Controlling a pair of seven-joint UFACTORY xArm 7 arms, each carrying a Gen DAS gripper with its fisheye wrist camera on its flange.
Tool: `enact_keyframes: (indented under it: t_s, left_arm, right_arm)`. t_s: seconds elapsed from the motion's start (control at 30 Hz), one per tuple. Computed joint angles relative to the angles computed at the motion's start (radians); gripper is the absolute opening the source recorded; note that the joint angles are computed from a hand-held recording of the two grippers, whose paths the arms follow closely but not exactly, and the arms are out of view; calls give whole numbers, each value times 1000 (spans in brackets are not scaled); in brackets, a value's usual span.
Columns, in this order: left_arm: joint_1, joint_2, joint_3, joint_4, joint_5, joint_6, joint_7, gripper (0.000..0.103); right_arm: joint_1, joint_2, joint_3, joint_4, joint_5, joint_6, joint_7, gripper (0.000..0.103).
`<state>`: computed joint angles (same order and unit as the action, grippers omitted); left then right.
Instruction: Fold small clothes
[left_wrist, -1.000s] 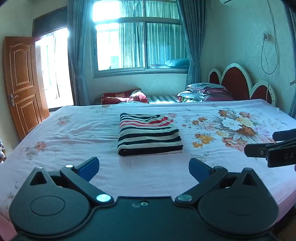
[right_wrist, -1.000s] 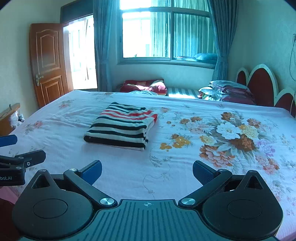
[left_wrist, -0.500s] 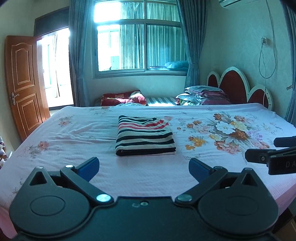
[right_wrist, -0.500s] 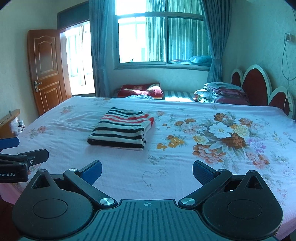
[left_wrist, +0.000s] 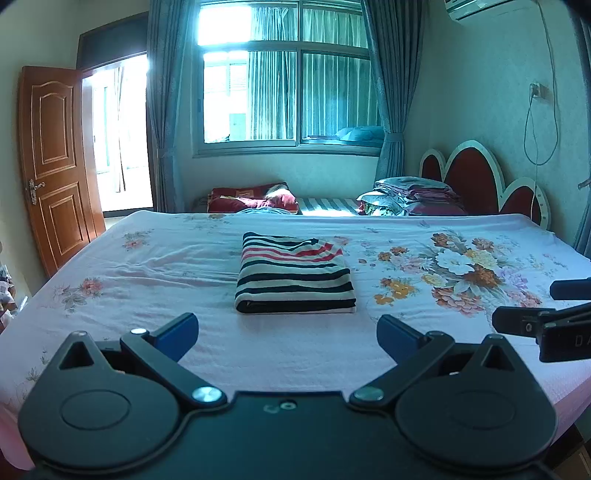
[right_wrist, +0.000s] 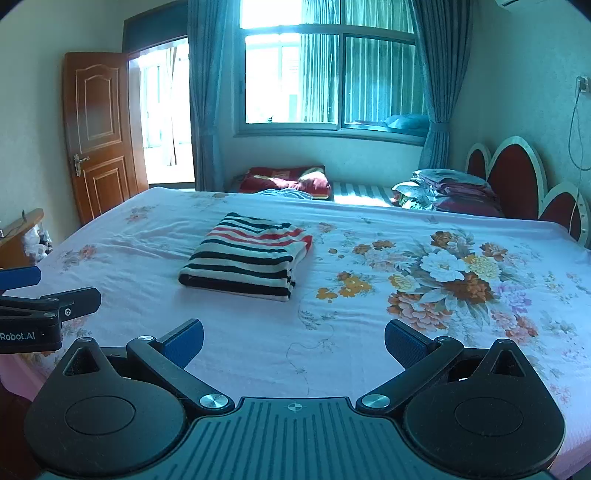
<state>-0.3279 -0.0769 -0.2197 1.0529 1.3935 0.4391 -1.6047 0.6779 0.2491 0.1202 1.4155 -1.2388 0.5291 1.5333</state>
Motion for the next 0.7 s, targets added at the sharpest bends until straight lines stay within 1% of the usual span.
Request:
enact_keyframes:
  t_s: [0.7]
  left_arm:
    - [6,5,7,13,12,-21,17,103]
  right_arm:
    - [-7,-15,5,-8,-11,-2,13,103]
